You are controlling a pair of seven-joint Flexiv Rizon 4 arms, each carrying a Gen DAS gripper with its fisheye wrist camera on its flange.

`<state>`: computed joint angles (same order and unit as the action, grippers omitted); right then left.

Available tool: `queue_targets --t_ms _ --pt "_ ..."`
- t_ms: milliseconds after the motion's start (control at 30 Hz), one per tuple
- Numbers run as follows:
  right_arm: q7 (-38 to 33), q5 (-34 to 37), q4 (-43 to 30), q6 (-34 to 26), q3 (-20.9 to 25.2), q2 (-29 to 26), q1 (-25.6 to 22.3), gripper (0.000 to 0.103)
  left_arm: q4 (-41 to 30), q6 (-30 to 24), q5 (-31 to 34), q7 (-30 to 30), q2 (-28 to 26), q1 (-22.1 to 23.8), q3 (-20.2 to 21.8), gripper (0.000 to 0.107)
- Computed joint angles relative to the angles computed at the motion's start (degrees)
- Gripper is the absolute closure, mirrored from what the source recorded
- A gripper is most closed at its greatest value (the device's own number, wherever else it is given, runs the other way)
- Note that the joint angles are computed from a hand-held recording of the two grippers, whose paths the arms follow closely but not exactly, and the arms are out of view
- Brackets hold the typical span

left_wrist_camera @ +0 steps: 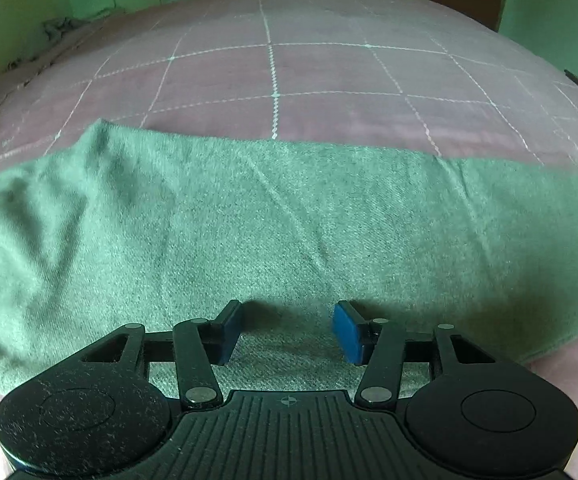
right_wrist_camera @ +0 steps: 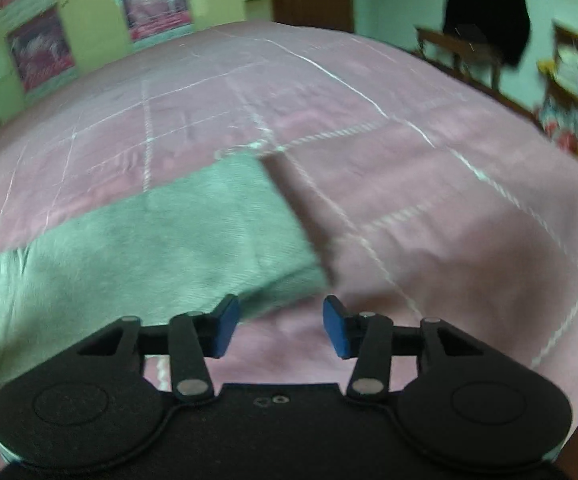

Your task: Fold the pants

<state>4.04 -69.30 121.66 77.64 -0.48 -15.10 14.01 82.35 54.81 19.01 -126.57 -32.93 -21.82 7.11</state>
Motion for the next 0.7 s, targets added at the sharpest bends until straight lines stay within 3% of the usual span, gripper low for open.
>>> queue_targets --t_ms 167,300,367,500,700 --pt "9.44 -7.68 -0.95 5.75 -2.54 -1.0 -2.23 0.058 0.34 0.09 -1.4 0.45 0.07 1.0 -0.44 0.044" --pt "2.79 0.11 -2.66 4.55 -0.59 -3.11 -1.76 0.054 0.01 0.11 -0.93 0.08 -0.27 0.7 0.02 0.042" --pt "-2.26 7.3 -3.4 3.37 0.67 -4.34 -1.58 0.055 0.18 0.2 -1.14 0.15 -0.15 0.85 -0.13 0.042" --pt "0.26 7.86 -1.48 4.38 -2.59 -2.79 1.23 0.052 0.57 0.75 -1.38 0.54 -0.05 1.09 -0.24 0.04" --pt "-0.06 12.7 -0.34 8.31 -3.53 -3.0 1.9 0.051 0.28 0.59 -1.38 0.04 -0.23 0.87 0.02 0.039"
